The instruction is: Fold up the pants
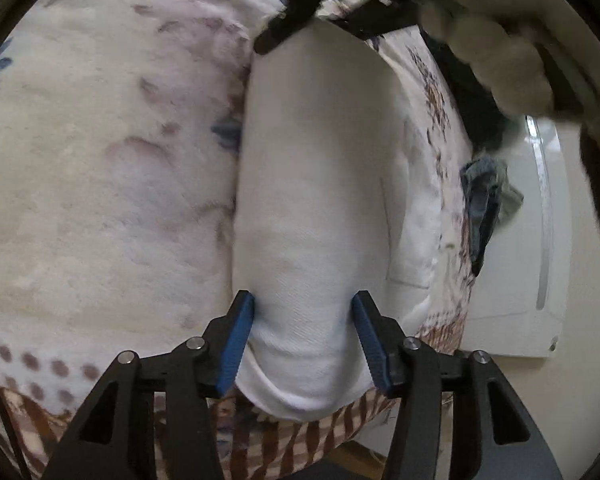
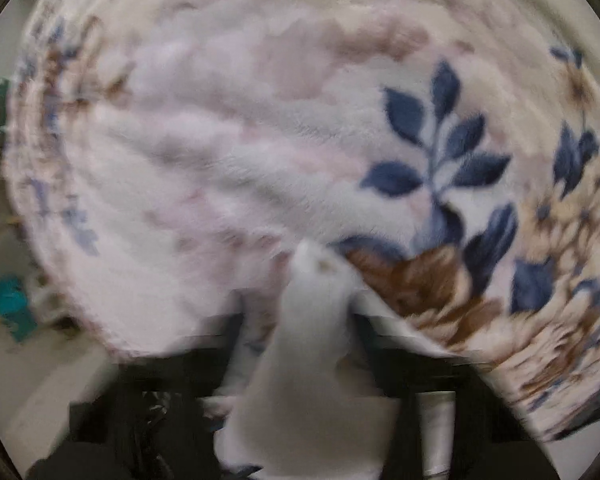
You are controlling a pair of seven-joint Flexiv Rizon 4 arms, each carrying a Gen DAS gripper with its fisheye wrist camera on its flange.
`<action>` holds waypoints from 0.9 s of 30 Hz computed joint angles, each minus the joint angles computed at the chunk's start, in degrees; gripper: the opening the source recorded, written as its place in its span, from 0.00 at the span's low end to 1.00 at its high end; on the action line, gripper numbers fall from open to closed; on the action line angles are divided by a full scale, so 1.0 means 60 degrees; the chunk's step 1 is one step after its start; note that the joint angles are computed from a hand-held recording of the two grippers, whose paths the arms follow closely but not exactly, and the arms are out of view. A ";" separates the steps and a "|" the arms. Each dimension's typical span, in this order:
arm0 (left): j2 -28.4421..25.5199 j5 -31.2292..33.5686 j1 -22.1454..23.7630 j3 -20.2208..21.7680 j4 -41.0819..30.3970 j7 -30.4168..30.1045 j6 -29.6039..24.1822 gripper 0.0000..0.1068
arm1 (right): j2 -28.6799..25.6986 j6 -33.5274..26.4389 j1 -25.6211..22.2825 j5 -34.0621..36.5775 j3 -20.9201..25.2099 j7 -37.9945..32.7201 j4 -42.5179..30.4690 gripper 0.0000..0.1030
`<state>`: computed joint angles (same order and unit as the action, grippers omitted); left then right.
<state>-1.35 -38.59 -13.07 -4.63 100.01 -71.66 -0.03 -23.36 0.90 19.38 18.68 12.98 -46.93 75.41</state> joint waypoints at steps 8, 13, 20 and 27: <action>0.0424 -0.0019 0.0121 0.0219 0.0353 0.0252 -0.0238 0.47 | 0.1944 0.4612 -0.1059 0.3400 -0.0018 0.2887 0.3485 0.16; 0.0169 0.0235 0.0329 0.0220 -0.0121 0.0054 -0.0653 0.50 | 0.2577 0.5242 -0.1238 0.4142 0.0003 0.1920 0.4082 0.35; 0.0134 0.0308 0.0344 0.0242 0.0143 -0.0565 -0.0287 0.71 | 0.4497 0.5062 -0.0851 0.0667 -0.0221 0.2243 0.4554 0.82; 0.0763 0.0725 0.0254 0.0312 0.0572 0.0341 -0.1651 0.70 | 0.7311 0.4549 -0.0681 0.0147 0.0356 0.4791 0.6762 0.82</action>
<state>3.23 -34.24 -11.54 -2.76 103.44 -69.62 -9.93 20.50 28.20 15.29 19.56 15.12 -18.18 115.98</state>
